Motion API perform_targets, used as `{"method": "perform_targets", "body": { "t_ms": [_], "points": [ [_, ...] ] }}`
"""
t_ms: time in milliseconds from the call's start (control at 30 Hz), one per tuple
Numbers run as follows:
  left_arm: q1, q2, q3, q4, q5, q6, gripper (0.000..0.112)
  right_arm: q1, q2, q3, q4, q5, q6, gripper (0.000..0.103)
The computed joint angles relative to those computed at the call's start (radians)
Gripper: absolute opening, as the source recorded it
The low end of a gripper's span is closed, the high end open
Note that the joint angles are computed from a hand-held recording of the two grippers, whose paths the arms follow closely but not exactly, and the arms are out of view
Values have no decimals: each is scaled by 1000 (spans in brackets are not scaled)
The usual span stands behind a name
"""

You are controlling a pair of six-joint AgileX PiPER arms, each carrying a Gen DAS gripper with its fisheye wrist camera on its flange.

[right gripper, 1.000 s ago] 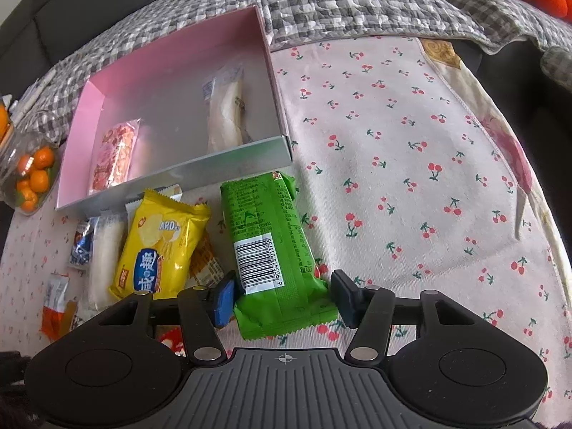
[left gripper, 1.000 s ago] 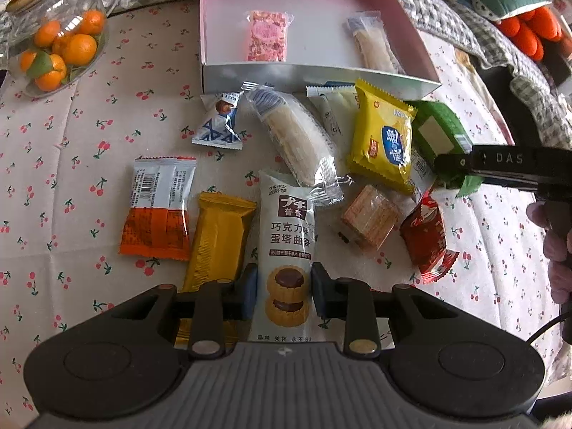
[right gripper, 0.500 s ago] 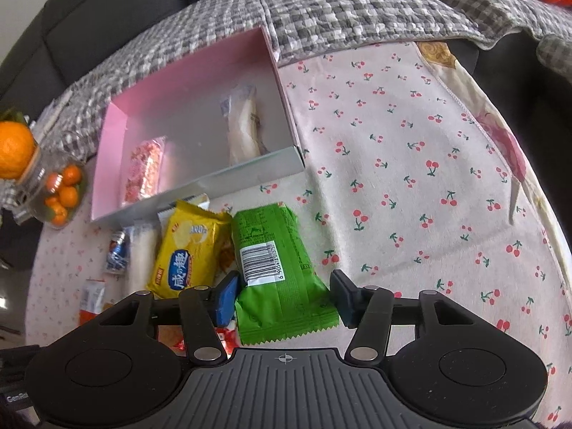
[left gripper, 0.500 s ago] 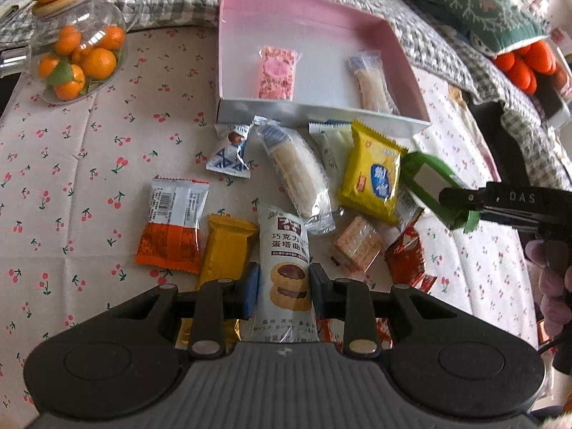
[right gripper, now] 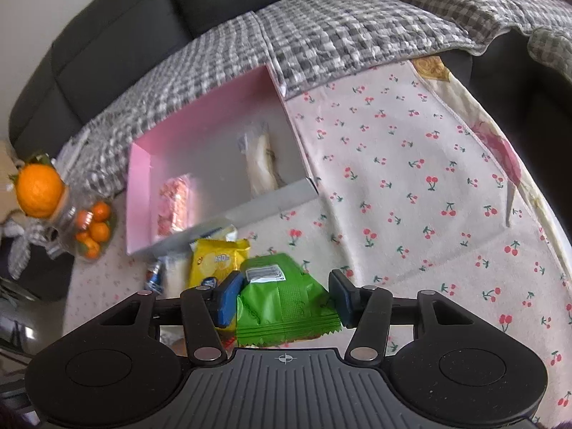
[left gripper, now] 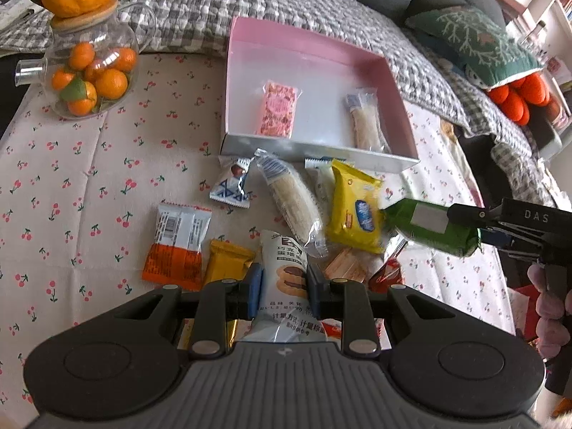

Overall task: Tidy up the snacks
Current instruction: 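Lift both packs and carry them over the pink box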

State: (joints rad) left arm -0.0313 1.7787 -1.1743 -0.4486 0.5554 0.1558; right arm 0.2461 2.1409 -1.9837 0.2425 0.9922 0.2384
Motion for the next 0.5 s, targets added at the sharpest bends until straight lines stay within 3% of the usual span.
{"method": "perform_targets", "body": {
  "t_ms": [200, 333, 500],
  "points": [
    [8, -15, 0, -29, -16, 6, 22, -8, -18, 9, 60, -30, -3, 52],
    [22, -30, 3, -96, -39, 46, 1, -18, -3, -21, 110, -40, 11, 52],
    [14, -29, -11, -109, -14, 119, 4, -5, 22, -62, 100, -9, 21, 52]
  ]
}}
